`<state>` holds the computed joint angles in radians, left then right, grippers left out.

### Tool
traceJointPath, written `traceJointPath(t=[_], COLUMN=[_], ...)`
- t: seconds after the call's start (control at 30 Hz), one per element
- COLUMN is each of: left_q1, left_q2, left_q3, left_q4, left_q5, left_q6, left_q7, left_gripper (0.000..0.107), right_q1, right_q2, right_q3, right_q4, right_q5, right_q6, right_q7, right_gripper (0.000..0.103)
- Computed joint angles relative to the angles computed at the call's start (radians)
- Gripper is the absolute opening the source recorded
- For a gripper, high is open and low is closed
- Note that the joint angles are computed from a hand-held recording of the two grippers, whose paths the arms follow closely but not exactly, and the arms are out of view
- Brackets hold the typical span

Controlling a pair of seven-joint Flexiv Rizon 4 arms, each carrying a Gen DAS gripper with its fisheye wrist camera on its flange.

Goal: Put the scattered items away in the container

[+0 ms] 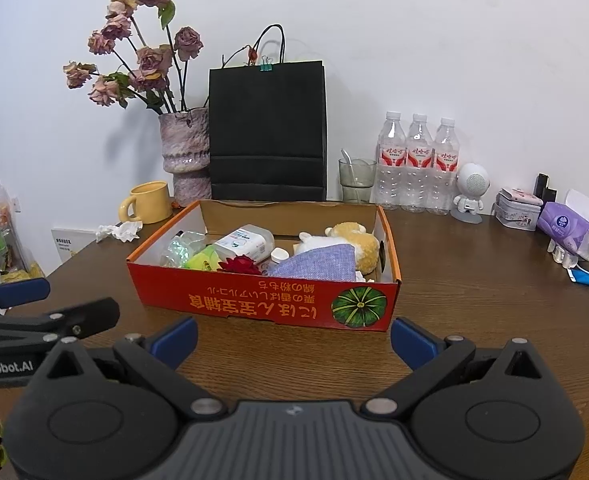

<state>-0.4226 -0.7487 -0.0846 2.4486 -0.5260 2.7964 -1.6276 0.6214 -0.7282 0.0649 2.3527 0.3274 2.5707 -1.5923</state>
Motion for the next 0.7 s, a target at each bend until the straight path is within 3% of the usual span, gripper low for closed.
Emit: traceJointPath(t=[0.7], left_q1=[-0.005], left_q2=[-0.004], left_q3=[-0.001], left_q4=[-0.004], left_q5=[-0.007], left_q6=[-0.009], left_q7=[-0.007], left_gripper=[0.103], right_q1=[-0.009], right_q2=[-0.006], right_q3=[0.002], right_q4=[0.002], right_q5=[-0.01], right_q6=[0.006], right_q7=[0.006], right_gripper=[0.103])
